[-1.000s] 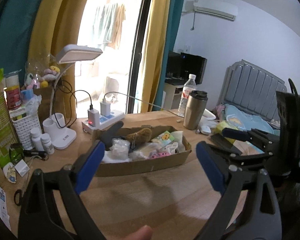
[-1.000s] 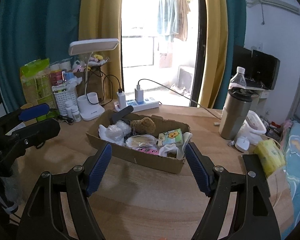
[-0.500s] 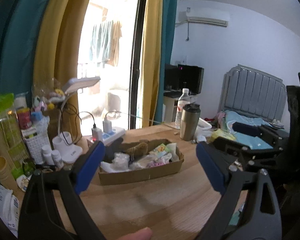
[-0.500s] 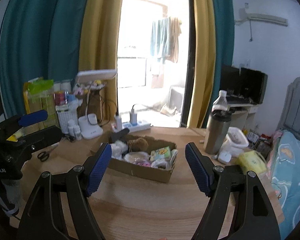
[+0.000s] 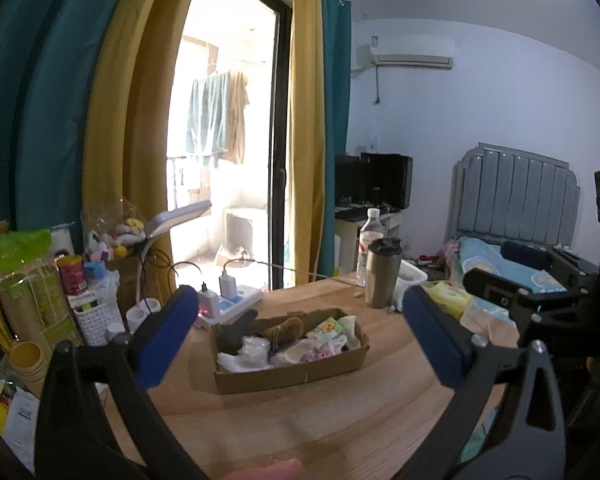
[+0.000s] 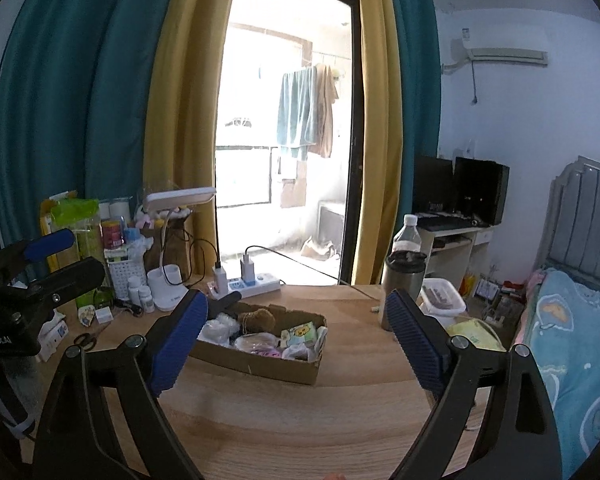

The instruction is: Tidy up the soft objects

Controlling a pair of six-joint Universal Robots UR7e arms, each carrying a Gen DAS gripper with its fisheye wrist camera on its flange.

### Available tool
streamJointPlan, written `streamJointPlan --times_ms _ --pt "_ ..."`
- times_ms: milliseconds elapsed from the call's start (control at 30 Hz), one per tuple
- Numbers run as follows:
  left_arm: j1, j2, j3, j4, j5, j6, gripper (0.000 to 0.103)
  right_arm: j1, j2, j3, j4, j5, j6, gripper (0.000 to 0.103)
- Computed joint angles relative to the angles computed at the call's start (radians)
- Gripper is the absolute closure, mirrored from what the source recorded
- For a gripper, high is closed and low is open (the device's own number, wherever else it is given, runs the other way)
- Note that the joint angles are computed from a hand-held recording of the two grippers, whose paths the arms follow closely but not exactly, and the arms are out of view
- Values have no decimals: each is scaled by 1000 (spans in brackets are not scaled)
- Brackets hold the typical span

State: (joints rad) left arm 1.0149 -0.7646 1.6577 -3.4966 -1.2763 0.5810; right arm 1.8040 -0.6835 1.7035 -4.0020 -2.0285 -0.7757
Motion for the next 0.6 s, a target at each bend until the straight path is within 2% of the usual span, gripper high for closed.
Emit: streamJointPlan --times_ms 600 --pt "-9 -14 18 -14 -1 -2 0 13 -3 8 -14 -6 -5 10"
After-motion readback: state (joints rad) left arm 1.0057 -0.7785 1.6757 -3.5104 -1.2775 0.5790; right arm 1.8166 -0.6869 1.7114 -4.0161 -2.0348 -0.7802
